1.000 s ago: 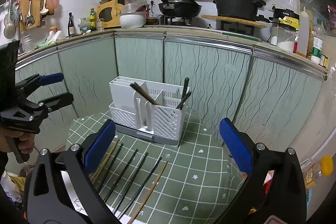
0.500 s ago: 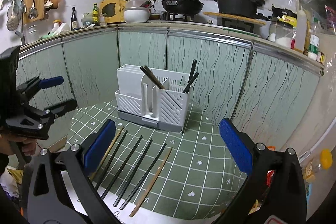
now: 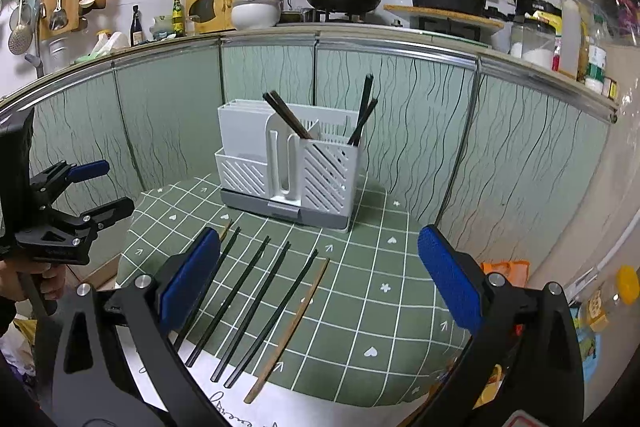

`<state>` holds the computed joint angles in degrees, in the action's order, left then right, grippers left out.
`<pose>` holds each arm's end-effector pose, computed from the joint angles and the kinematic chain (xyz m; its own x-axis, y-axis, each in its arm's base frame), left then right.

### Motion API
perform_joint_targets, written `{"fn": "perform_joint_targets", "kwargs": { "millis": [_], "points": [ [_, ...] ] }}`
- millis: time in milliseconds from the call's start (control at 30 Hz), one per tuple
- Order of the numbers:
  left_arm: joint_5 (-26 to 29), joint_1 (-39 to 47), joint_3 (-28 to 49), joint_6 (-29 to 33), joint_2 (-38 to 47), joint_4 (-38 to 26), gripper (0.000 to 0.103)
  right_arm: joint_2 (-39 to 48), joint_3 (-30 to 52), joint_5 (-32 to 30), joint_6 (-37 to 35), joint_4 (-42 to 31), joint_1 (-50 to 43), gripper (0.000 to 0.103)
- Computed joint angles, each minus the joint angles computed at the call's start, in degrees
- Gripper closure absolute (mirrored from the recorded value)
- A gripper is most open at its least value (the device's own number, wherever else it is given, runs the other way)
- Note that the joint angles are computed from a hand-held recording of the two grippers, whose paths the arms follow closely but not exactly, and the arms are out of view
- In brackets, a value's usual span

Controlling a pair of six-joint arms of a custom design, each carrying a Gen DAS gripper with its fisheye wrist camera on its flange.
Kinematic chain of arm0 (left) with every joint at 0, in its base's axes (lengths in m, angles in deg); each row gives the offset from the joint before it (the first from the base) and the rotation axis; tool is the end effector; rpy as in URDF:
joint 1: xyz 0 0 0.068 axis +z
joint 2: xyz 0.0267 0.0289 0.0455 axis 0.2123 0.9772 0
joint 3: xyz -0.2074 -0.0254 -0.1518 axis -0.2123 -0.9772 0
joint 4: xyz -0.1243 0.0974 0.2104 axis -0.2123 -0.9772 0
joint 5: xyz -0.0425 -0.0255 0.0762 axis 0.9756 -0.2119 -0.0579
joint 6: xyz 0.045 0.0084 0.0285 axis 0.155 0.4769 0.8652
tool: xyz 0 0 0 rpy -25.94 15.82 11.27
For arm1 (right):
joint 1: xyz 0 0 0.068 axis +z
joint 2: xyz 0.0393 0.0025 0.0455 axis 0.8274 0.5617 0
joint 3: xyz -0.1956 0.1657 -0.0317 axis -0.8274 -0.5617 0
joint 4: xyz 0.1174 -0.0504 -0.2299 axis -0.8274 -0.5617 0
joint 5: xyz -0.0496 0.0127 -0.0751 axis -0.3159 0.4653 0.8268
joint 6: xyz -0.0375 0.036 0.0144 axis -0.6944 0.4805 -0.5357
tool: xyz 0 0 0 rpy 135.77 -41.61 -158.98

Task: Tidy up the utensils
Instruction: 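Withdraw both open grippers and lower them toward the chopsticks on the mat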

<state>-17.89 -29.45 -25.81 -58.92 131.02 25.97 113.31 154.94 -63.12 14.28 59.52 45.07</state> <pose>0.2553 -0.1923 0.1562 -0.4652 -0.0702 -0.8824 -0.2383 0.9700 0.0485 0.3901 -0.0482 0.1830 -0.3481 -0.3497 -0.8698 -0.6996 0.7145 -0.0073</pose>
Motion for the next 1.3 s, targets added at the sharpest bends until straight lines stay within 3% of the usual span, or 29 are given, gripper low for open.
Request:
{"fn": "perform_joint_targets", "kwargs": {
  "millis": [500, 1300],
  "points": [
    [-0.5, -0.4, -5.8, -6.6, 3.8, 1.9, 0.005, 3.3, -3.0, 1.9, -0.3, 4.5, 0.2, 0.008],
    [-1.9, -6.0, -0.3, -15.7, 20.6, 1.7, 0.005, 9.7, -8.9, 6.8, -4.6, 13.5, 0.8, 0.008]
  ]
}}
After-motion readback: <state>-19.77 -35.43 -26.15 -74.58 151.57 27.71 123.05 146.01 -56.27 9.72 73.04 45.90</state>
